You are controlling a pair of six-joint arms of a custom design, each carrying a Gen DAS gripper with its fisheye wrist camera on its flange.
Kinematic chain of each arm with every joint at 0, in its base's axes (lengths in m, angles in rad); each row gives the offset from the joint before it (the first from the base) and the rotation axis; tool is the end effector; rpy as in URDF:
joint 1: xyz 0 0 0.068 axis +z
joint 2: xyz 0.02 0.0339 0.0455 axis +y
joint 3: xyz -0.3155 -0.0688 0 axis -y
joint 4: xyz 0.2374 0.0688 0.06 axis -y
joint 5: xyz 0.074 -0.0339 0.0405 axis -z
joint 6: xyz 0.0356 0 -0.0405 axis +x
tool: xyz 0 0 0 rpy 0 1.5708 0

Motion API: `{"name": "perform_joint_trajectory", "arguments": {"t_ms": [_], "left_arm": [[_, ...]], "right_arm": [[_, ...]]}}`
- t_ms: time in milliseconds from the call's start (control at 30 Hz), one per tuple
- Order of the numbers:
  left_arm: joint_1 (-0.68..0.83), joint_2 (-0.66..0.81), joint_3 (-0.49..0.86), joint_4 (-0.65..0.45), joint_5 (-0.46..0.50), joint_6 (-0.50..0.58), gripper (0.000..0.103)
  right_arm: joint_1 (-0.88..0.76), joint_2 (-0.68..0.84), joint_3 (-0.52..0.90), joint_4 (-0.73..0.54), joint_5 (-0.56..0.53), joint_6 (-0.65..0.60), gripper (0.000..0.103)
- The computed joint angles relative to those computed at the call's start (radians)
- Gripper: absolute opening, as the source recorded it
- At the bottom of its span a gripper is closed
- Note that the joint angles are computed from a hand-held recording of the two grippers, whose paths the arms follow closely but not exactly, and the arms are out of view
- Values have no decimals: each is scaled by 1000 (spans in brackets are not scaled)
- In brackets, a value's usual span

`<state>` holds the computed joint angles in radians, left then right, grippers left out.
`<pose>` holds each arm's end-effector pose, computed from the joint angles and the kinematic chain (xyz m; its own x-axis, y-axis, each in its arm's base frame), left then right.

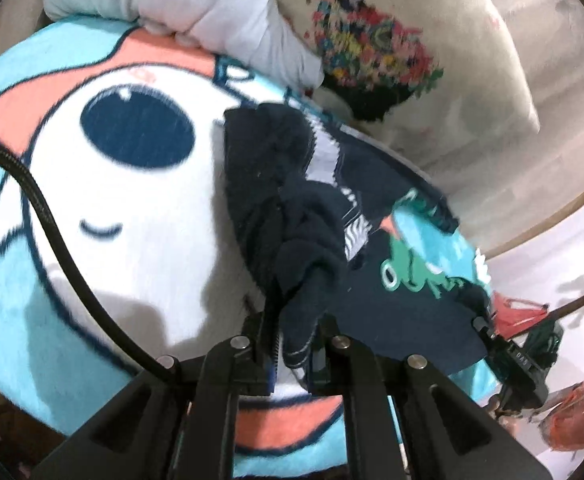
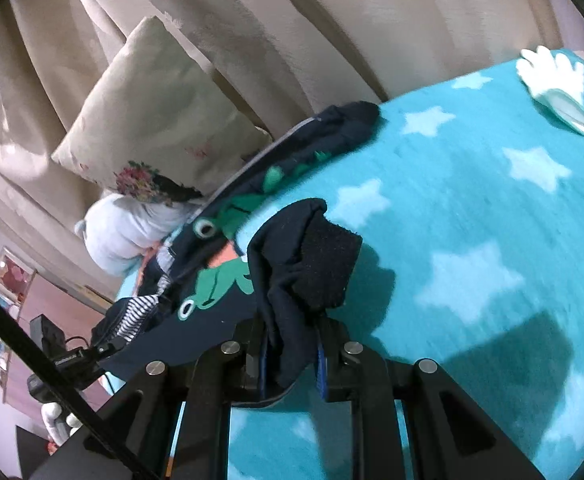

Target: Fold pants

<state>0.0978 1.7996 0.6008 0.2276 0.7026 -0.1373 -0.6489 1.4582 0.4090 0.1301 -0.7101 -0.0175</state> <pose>0.2917 0.0055 0.1379 -0.8534 -0.1887 -0.4860 0.1732 0.7766 -0.6057 0.1862 -0.1121 0.1708 -0.6359 0.4656 -0.6155 0.1321 0.8514 0.5076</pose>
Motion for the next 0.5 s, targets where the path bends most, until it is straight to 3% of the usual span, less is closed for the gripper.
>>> {"name": "perform_joint_trajectory", "arguments": {"t_ms": [167,200,300,367,500], "left_arm": [[-16,-16,-51,54,-61,5,16],[-8,-31,-37,-5,-71,36,19],[45,-67,-39,-51,-40,81,31],[80,-90,-48,-50,-31,91,38],[143,-95,-44,-34,-12,77,43]], "right_arm": [[15,7,-87,111,153,-29,22],[16,-6,-99,122,162,-30,24],[9,-65,-100,82,200,-53,42],[-23,-101,-92,46,207,-77,53],[-160,-148,-66,-18,133,-104,56]]}}
